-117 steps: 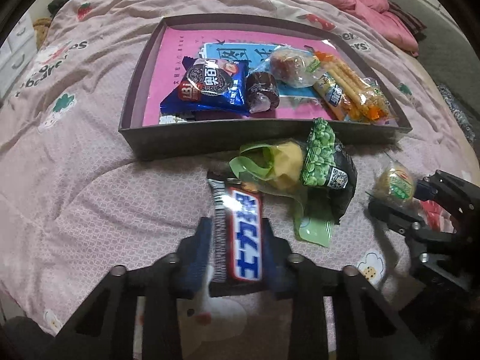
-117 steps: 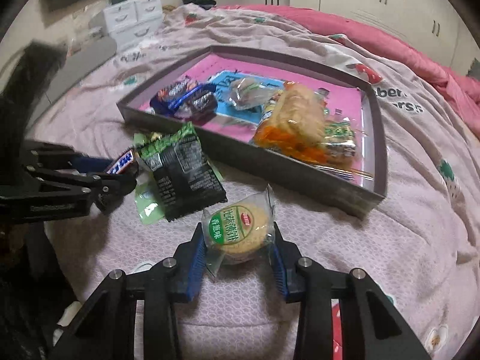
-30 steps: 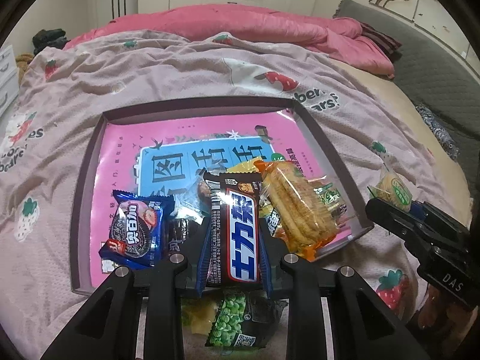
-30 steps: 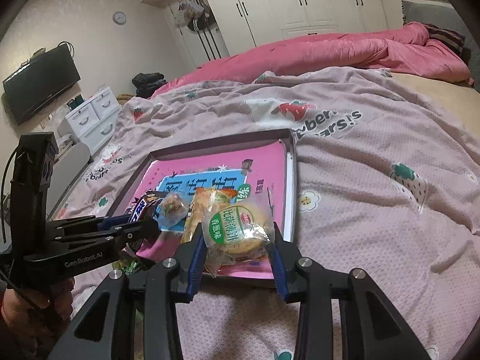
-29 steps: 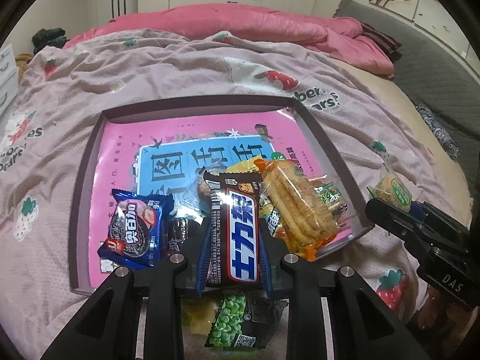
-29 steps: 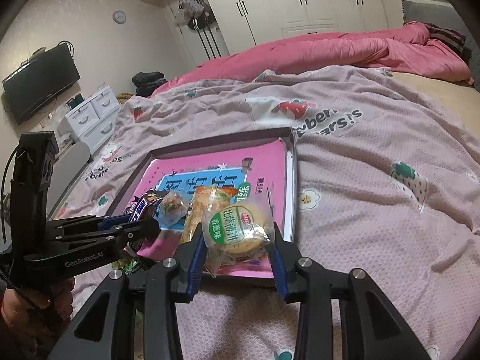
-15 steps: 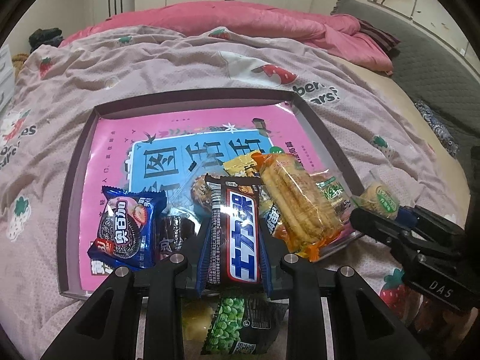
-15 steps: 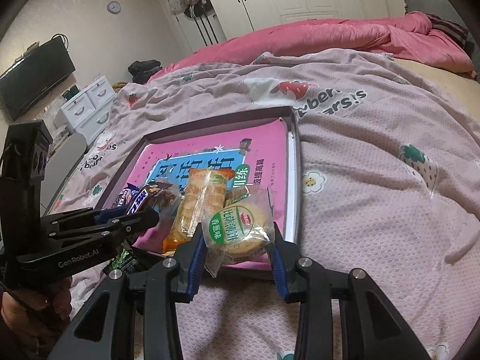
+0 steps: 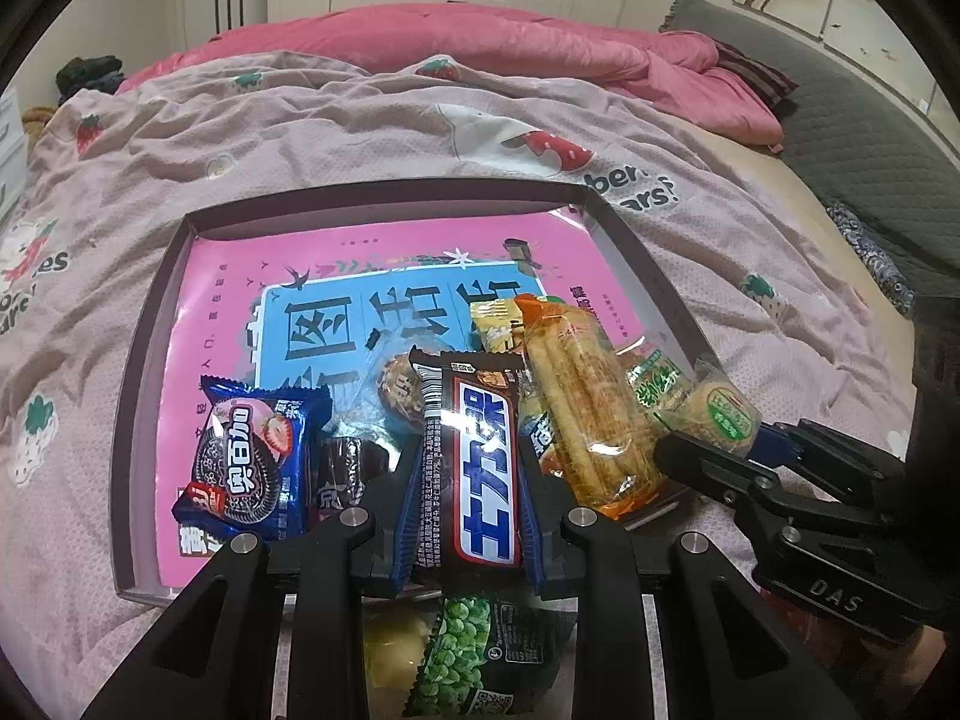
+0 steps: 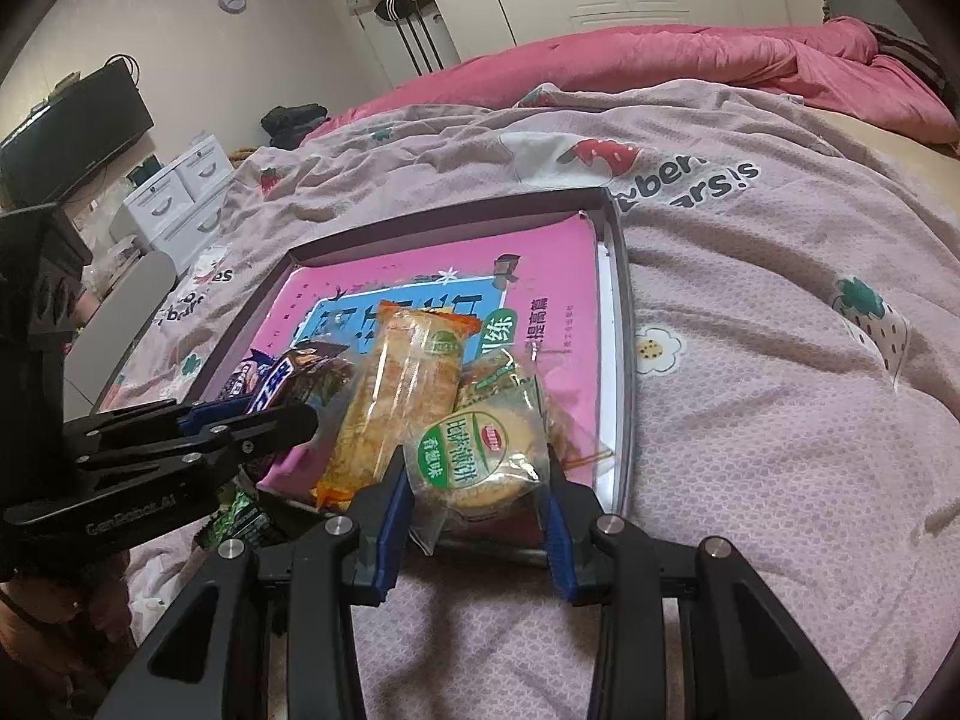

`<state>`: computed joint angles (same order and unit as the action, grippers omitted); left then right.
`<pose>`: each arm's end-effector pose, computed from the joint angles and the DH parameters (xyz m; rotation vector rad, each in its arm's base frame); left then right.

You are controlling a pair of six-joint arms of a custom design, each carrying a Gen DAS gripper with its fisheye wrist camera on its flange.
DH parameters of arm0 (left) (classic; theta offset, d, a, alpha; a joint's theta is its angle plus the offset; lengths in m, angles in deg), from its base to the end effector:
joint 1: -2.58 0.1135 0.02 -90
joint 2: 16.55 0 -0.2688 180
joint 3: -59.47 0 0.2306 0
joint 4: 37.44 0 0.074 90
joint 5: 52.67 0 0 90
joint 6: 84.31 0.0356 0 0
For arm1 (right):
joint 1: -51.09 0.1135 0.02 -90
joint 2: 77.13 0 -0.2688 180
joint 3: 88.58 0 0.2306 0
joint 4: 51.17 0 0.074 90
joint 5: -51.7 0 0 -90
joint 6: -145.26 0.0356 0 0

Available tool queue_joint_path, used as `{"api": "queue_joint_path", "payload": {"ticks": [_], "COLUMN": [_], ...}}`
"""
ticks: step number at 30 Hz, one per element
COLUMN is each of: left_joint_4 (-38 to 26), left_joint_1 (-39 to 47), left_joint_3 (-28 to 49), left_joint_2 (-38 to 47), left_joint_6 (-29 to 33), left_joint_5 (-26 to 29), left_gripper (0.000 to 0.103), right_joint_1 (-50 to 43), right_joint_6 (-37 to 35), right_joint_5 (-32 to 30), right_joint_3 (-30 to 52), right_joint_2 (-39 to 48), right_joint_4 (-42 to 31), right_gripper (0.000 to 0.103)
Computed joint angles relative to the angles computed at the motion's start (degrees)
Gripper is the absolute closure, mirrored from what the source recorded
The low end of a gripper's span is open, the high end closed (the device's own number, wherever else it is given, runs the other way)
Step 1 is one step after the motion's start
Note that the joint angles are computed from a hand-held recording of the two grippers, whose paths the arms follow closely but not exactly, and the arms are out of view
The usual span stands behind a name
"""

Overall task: Organize snacks
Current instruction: 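Carry the Snickers bar with the left gripper into the tray while the right carries the cake, then open the left gripper over the tray while the right lowers the cake in and opens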

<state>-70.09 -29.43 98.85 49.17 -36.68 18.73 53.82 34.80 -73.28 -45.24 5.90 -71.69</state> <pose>0.1516 -0.0813 0.1639 -0.3414 2.4983 -0.0938 0.2149 0.0307 0.1435 -0.6972 2.3709 0.6658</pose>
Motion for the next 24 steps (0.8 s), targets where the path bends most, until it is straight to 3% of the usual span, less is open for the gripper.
{"api": "queue_joint_path", "payload": {"ticks": [24], "left_joint_4": [1.0], "left_joint_1": [1.8], "left_joint_3": [-0.1], "left_joint_2": [0.5], "left_joint_6": [1.1], "left_joint_5": [0.7], "left_gripper": [0.074], "right_joint_1": [1.6], "right_joint_6": [2.9], "right_joint_5": [3.0], "right_joint_3": [-2.3], "right_joint_2": [0.0], "right_joint_4": [6.4], "right_gripper": [0.063]}}
